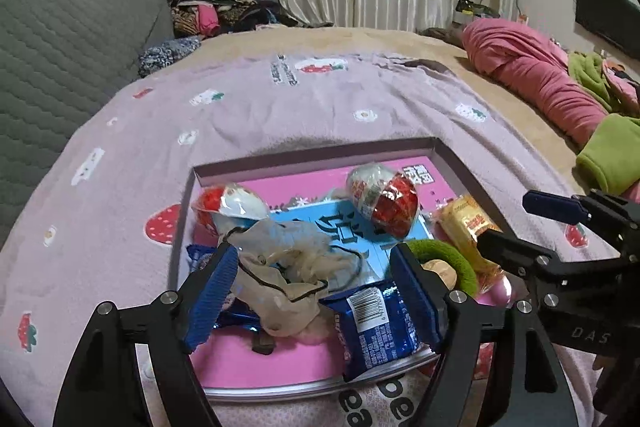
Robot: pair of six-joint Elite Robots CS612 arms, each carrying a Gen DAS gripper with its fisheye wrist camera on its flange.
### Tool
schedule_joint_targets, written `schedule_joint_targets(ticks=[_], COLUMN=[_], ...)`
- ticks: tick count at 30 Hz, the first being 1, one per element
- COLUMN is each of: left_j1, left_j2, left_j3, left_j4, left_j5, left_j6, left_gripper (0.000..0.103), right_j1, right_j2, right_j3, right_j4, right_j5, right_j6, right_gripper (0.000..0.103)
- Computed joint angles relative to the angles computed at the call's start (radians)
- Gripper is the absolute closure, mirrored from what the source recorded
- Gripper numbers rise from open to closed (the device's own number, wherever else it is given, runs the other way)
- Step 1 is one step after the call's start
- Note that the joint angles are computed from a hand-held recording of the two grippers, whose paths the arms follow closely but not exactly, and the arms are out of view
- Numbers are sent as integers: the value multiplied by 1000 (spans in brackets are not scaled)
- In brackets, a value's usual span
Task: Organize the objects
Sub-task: 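Lower the blue packet with the left gripper while the right lowers the green ring, then open both grippers to release the packet and ring in the tray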
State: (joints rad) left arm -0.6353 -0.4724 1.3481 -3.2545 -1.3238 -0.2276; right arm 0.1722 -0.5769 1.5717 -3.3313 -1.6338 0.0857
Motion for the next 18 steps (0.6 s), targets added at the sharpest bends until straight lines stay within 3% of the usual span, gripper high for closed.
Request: schedule_joint_targets(ticks=[4,8,18], left_j1=[-2,-7,-18], left_j2=[-15,-35,-101], left_j3=[18,45,136], left_j4=[-16,-38,-105], left_j5=[19,49,112], left_j6=[0,-1,2], left_gripper=[23,17,12], right_j1=[2,6,27], right_j2=[-14,-30,-87], right_j3=[17,35,92], right_j4=[-16,-38,-113], right_j5=[-9,-19,-61], right_j6=[3,-2,1], right_gripper=[35,28,13])
